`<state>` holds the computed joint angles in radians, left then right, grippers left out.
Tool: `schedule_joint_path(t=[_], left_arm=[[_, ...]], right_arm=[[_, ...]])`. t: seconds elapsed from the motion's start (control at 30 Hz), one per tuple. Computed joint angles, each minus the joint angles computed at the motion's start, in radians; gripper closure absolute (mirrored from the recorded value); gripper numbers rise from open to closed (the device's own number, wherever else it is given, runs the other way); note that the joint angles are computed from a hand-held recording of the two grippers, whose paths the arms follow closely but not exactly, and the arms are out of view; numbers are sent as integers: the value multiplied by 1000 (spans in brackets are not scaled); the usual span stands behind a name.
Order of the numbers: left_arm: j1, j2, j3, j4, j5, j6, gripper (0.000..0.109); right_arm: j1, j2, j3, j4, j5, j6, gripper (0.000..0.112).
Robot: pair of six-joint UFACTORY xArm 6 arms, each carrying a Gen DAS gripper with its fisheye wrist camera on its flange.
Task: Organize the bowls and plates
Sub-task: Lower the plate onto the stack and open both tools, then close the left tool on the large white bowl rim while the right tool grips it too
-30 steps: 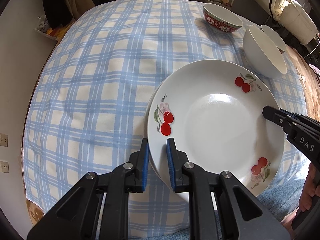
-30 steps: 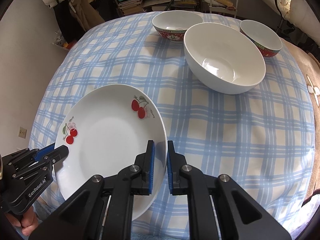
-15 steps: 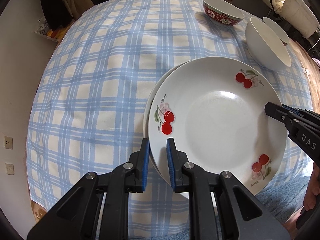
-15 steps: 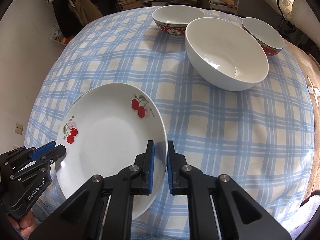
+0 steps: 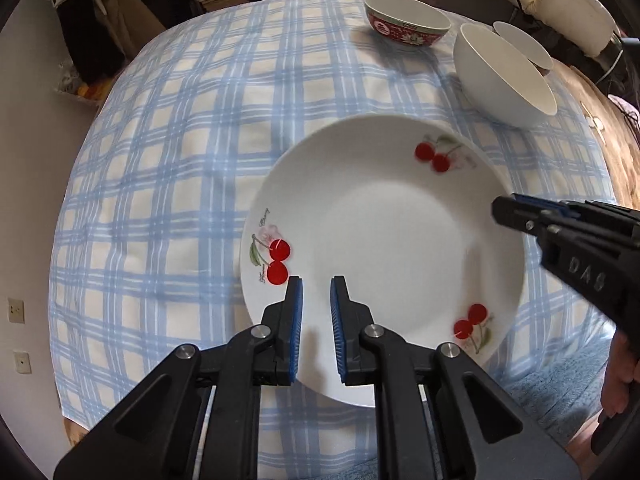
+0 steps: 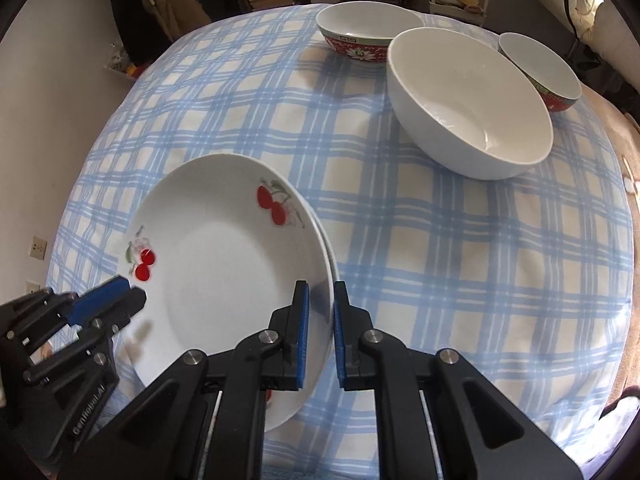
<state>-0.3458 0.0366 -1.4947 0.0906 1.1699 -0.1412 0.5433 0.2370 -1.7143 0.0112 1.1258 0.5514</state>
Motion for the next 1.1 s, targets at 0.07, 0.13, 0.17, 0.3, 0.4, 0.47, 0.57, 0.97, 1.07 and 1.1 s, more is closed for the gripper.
schedule_joint_path(t=[0.07, 0.13, 0.17, 0.3, 0.4, 0.47, 0.57, 0.97, 1.07, 1.1], left_arm=[[6, 0, -5, 5, -5, -12, 94], [11, 2, -13, -3, -6, -14, 94], [10, 2, -17, 1, -5, -16, 94], [-4, 4, -38, 36, 3, -29, 93], [-16, 22, -80, 77, 21, -46, 90], [-19, 41, -121, 96, 36, -62, 85], [-11, 81, -199, 86, 64, -67, 61], [-13, 176, -357, 124, 68, -75, 22], [-15, 231, -444, 116, 89, -84, 22], [-16, 247, -470, 111, 96, -84, 22]], right_arm=[[-12, -22, 28, 25, -47, 0, 100], [-18, -40, 38, 33, -82, 1, 100], [-18, -43, 36, 22, -88, 4, 100], [-23, -47, 13, -14, -66, 19, 94], [-33, -50, -3, -42, -50, 33, 66], [-40, -54, -8, -55, -56, 32, 54], [-57, -52, -36, -58, -57, 9, 43], [-139, -55, -94, -80, -113, 19, 14], [-158, -42, -117, -81, -117, 11, 14], [-165, -34, -130, -80, -108, 2, 14]])
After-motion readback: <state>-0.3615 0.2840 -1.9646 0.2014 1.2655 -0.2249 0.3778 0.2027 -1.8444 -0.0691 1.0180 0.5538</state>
